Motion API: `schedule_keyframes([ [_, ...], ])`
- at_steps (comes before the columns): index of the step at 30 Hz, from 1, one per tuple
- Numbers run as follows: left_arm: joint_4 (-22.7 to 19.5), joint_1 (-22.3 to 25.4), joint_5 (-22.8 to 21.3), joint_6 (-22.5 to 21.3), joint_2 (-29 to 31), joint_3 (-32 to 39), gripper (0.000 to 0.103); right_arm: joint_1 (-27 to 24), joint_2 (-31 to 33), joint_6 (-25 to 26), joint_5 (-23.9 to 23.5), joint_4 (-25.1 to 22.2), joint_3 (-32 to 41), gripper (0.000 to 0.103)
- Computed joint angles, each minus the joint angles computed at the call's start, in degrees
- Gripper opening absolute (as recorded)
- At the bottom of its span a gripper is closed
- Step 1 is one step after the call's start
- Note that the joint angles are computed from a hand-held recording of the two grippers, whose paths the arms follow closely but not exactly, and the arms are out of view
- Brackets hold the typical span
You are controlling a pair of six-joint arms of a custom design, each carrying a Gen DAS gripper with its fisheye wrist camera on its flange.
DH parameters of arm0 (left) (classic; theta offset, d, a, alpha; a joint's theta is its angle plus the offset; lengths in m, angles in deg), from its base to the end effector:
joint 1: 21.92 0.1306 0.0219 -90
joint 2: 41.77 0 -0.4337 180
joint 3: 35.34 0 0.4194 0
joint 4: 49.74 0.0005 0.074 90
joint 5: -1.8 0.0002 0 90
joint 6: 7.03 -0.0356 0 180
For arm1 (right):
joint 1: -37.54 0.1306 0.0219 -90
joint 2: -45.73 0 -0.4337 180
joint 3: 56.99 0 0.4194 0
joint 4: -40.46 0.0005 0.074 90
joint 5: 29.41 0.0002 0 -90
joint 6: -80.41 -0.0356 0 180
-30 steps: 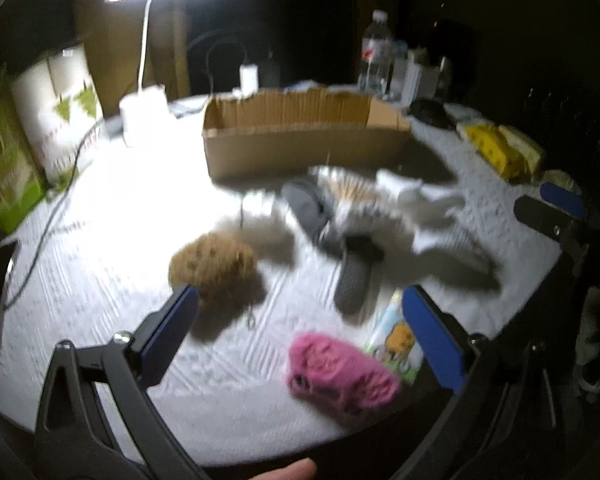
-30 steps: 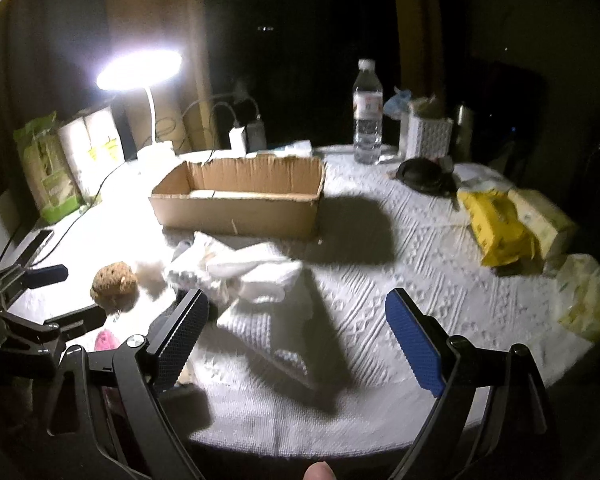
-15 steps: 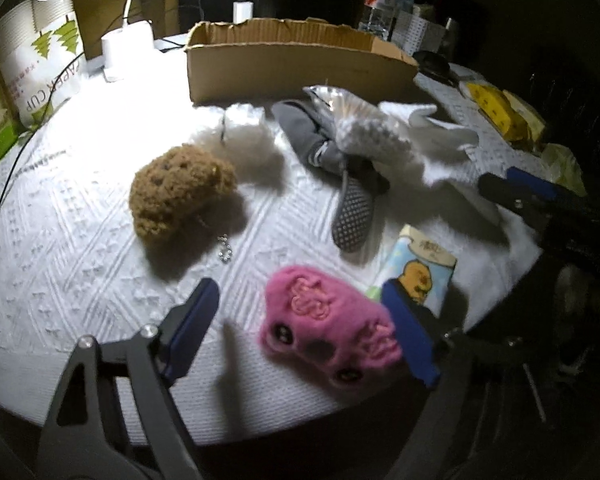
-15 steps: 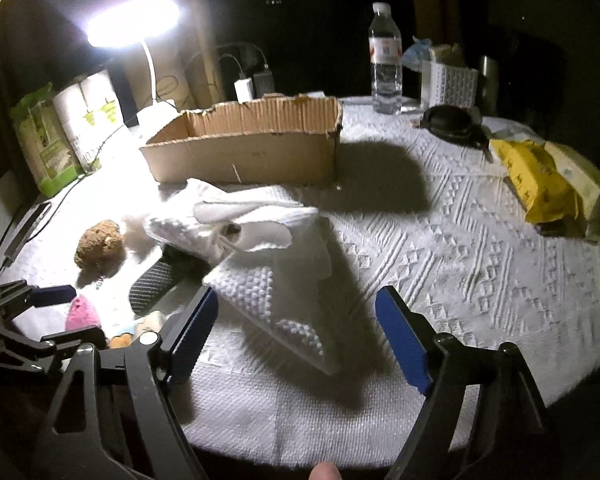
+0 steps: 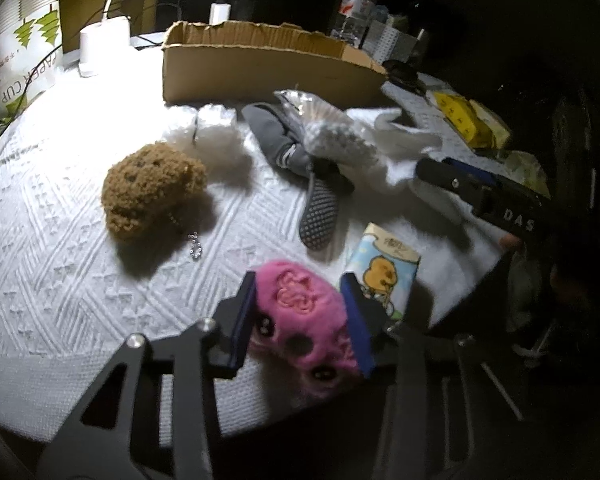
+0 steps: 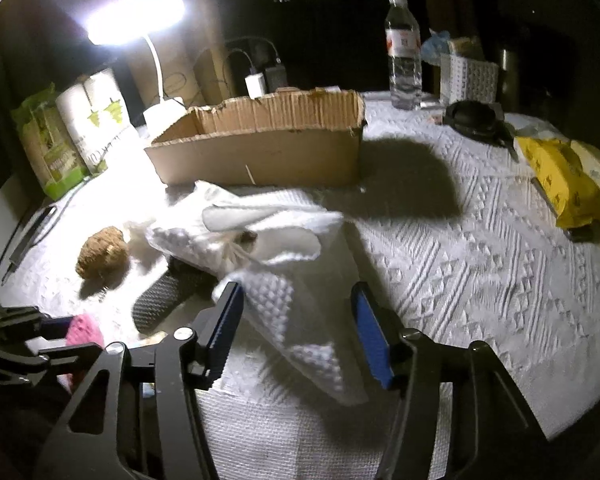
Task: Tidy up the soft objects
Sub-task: 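Grasp the pink plush toy with the left tool while the right tool reaches for white tissue, then carry the pink plush toy into the box with the left tool while the right tool carries white tissue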
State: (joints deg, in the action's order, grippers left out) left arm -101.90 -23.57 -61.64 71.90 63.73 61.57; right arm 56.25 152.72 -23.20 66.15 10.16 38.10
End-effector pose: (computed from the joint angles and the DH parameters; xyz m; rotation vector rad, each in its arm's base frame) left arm 0.6033 -0.0338 0.3934 0.4380 2.5137 -0.5445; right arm 0.6074 0.2015 0.3852 -0.0531 2.3089 0.1771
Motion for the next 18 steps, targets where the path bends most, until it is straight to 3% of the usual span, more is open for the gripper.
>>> schedule_keyframes([
  [4, 0.64, 0.91, 1.2, -0.16, -0.45, -0.31, 0.039, 0.08, -0.1, -0.5, 0.26, -0.28, 0.95, 0.059],
  [8, 1.74, 1.88, 1.95, 0.71, -0.39, 0.44, 0.039, -0.02, 0.88, -0.17, 0.54, -0.57, 2.85, 0.066],
  [18, 4.18, 3.59, 3.23, 2.41, -0.42, 1.86, 0.039, -0.88, 6.37, -2.63, -2.81, -3.92, 9.99, 0.066],
])
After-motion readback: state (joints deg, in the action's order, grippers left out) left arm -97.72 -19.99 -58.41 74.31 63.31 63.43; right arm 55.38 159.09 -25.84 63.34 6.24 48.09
